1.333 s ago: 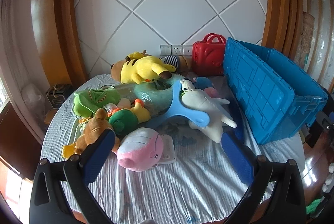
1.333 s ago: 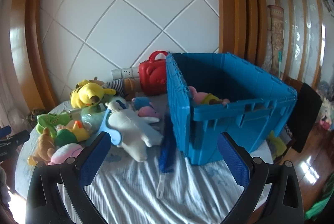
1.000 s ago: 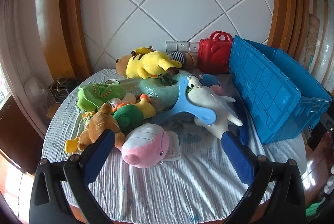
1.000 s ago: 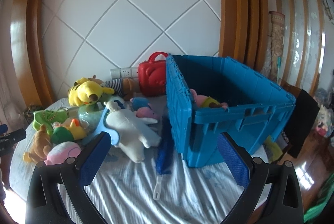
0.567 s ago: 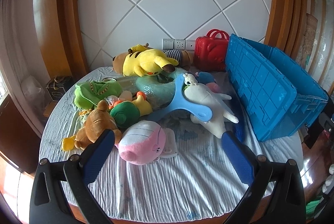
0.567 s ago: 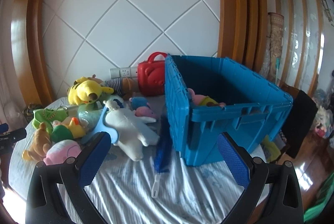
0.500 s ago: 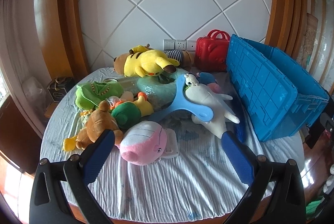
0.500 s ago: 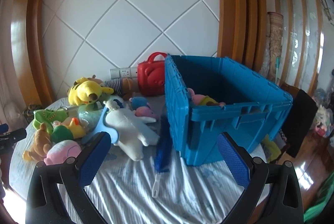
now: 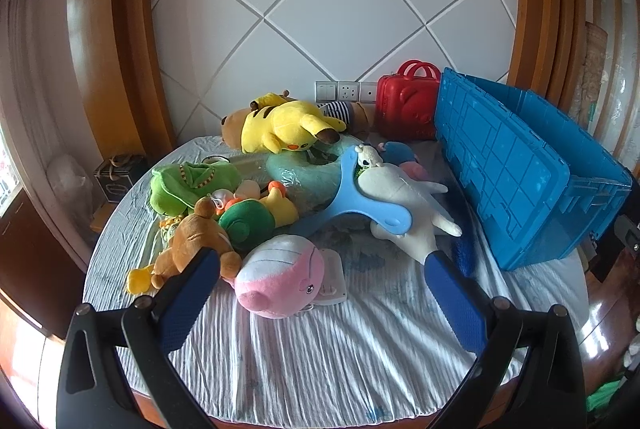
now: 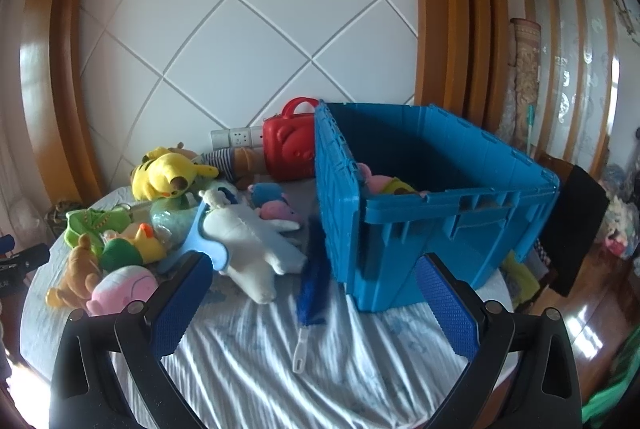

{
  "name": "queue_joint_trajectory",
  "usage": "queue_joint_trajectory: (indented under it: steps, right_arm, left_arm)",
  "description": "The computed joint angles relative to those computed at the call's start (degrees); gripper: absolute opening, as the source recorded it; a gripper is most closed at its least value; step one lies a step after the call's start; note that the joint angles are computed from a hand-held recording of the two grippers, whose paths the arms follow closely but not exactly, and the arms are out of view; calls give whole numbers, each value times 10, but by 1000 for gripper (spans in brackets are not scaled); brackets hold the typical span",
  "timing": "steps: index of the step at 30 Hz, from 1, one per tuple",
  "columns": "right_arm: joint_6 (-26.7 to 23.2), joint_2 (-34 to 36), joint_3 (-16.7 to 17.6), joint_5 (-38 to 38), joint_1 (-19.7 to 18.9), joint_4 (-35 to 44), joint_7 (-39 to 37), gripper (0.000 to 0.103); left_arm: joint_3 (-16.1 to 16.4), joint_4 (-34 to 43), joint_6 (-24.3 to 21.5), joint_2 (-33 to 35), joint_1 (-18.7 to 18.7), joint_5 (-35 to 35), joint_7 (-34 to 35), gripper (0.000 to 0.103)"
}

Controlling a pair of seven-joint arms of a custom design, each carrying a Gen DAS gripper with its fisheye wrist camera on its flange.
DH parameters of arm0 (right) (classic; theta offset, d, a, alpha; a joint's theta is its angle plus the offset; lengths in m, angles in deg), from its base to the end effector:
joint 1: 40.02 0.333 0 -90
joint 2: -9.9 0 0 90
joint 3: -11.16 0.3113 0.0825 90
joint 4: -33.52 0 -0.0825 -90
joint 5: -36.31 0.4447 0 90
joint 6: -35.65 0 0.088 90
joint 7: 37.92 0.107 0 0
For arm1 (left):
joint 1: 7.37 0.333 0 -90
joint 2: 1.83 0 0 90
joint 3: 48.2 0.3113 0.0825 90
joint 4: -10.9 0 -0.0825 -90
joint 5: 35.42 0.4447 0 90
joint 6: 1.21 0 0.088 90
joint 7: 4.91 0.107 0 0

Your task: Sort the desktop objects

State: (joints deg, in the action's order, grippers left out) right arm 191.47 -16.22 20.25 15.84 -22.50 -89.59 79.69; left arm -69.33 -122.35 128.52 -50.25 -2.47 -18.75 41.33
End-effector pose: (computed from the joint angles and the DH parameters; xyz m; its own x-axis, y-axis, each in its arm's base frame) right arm 0.4586 0.2625 0.6899 0.2454 -0.9694 0.0067 -0.4688 -0.1247 -0.8745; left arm 0.3874 -0.1570 0.6856 0.3712 -0.9284 0.0157 -0.5663 -0.2397 -0.7886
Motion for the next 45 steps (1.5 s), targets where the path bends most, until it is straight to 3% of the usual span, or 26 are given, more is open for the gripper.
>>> queue_joint_trajectory:
  steps: [26, 35, 45]
  right_arm:
    - [-21, -4, 18, -20, 0, 2, 21, 103]
    - [-40, 16, 35, -30, 18, 19, 34, 103]
    - [-45, 80, 56, -36, 61, 61, 57, 103]
  left_arm:
    - [16, -30, 5, -29, -8, -21, 22, 103]
    - [42, -73, 4, -70, -4, -45, 49, 103]
    - [81, -144, -28, -147, 31, -64, 96, 103]
